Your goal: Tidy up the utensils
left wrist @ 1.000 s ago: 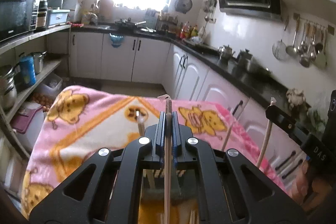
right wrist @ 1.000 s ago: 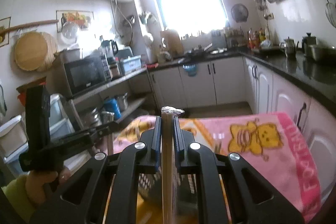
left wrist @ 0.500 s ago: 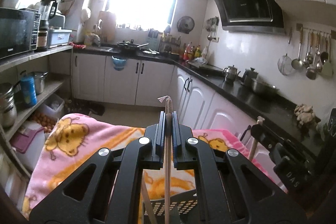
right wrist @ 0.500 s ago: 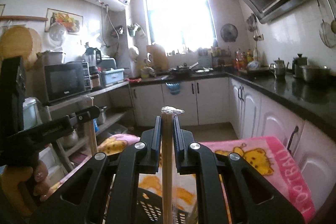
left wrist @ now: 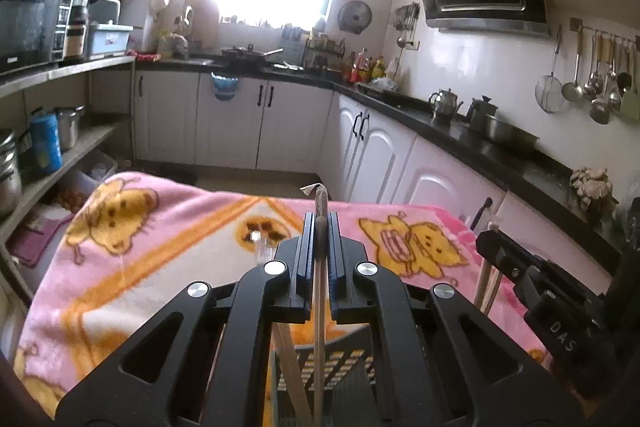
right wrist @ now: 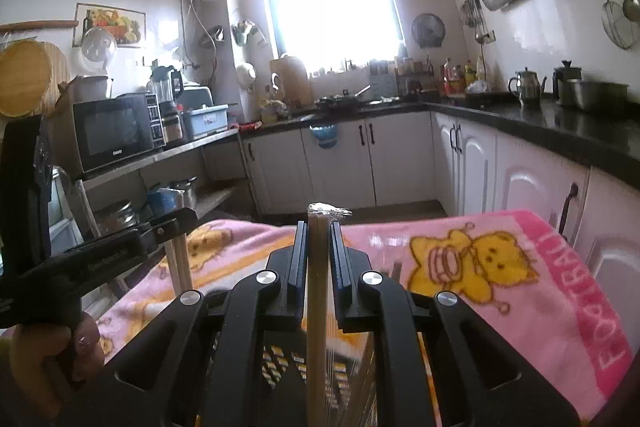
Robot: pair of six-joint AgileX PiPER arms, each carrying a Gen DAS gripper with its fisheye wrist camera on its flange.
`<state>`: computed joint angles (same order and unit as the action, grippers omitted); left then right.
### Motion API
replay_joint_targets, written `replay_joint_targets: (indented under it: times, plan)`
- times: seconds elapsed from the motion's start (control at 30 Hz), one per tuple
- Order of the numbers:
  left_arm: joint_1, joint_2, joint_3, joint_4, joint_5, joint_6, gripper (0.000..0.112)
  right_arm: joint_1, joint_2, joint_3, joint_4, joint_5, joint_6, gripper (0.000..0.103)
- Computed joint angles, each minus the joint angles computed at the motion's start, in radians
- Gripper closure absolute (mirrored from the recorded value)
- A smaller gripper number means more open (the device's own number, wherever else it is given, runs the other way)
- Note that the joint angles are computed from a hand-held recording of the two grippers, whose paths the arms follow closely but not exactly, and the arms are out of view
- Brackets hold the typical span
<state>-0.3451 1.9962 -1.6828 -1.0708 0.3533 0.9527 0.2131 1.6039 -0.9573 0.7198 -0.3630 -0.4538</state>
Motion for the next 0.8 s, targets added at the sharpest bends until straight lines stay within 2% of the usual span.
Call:
replay_joint_targets:
  times: [0.13,0.37,0.6,0.8]
  plan:
    - [0.006,-0.013,0.040,0.002,0.013,0.008,0.111,0.006,-0.007,0.024,0.010,0.005,-0.001,0.091]
    - [0.024,-0.035,0.083,0.020,0.047,-0.014,0.110,-0.006,-0.042,0.068,0.015,0.043,0.017,0.082]
    - [0.047,-0.080,0.158,-0.003,0.085,0.010,0.088,-0.007,-0.098,0.114,0.055,0.081,-0.025,0.071]
    - [0.074,-0.131,0.237,-0.054,0.119,0.056,0.079,0.017,-0.155,0.144,0.233,0.106,-0.195,0.064]
